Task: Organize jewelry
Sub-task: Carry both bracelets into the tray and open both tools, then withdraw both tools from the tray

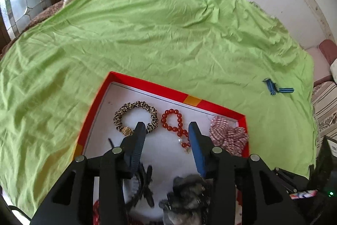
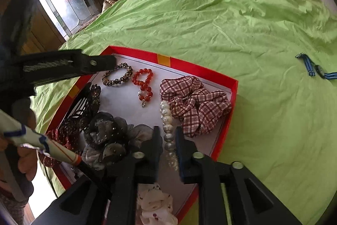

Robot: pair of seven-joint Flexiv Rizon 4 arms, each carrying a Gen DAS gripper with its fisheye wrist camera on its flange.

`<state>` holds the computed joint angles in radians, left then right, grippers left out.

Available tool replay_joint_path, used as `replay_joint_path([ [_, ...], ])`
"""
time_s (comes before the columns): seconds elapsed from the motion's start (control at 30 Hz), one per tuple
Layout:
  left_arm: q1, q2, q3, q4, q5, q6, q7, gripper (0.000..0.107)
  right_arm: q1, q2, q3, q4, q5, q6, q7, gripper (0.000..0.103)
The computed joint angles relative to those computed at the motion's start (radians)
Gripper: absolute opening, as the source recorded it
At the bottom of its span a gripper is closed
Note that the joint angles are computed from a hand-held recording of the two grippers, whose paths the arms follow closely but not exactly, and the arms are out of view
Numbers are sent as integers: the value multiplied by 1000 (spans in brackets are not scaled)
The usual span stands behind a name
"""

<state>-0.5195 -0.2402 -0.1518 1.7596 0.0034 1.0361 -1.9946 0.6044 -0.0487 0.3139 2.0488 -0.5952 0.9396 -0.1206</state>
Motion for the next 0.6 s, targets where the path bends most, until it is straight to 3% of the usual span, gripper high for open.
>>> replay_joint_path([
  [0.07,-6,27,6,16,13,2,-15,41,3,16,4,5,-17,-15,13,35],
  [0.37,-7,196,6,109,186,-31,-200,47,-8,122,47,44,-40,-76,82,38],
  [0.6,34,361,-83,162,467,-149,-433,54,-12,218,100,104,7,-132,125,44],
])
